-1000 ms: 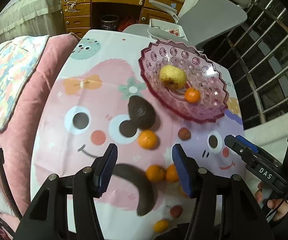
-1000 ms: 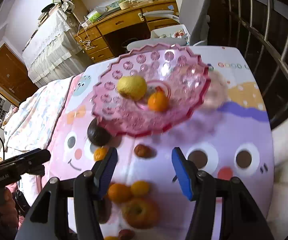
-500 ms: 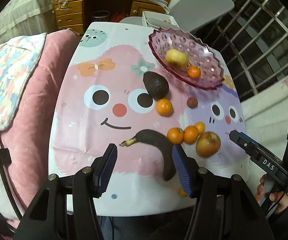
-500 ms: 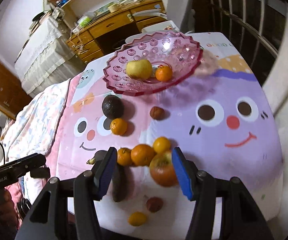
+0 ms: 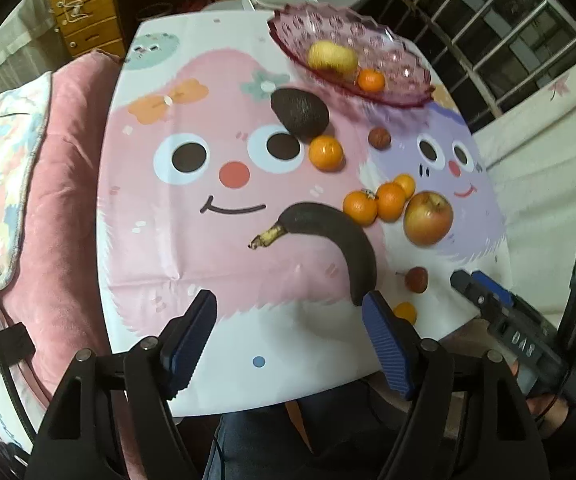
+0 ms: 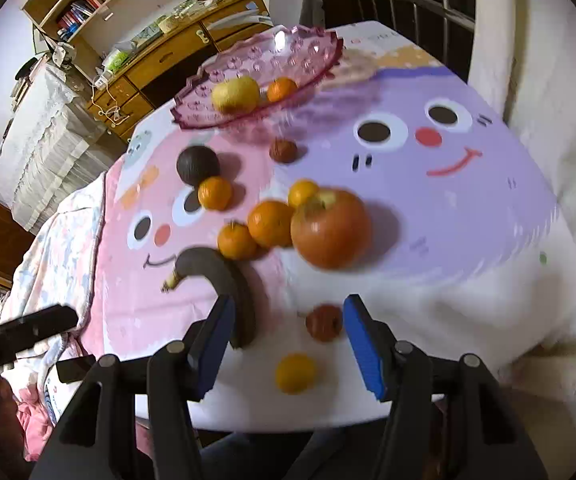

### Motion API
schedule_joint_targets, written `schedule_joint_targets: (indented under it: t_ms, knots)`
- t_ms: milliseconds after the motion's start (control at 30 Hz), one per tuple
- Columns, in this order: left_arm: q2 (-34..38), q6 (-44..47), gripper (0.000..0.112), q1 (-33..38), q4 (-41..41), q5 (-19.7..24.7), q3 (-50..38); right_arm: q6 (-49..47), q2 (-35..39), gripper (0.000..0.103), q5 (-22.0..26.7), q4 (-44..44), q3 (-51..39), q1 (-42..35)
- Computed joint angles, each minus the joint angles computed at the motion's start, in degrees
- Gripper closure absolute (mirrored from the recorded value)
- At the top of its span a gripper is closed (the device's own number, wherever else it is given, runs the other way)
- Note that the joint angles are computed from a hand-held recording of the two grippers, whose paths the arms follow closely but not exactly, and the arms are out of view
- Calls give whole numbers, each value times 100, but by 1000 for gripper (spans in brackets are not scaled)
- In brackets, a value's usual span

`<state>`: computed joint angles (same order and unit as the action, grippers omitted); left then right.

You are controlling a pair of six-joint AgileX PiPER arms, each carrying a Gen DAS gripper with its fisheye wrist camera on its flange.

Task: Organize fruits
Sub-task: 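Withdraw both open tools from the bowl back over the fruit, then grasp the black banana with the left tool while the right tool grasps the yellow lemon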

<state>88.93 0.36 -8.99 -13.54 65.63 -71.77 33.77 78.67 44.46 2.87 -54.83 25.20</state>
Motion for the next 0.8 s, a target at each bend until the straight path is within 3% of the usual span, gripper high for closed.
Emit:
schedule_joint_targets:
  t_ms: [433, 800]
  knots:
    - [1263, 27, 38, -513, -248, -28, -488, 1908, 1, 46, -333, -1209, 910, 1390]
    - [2199, -1052, 38, -994, -143, -101, -1129, 1319, 408, 46, -656, -1518, 1053, 1585]
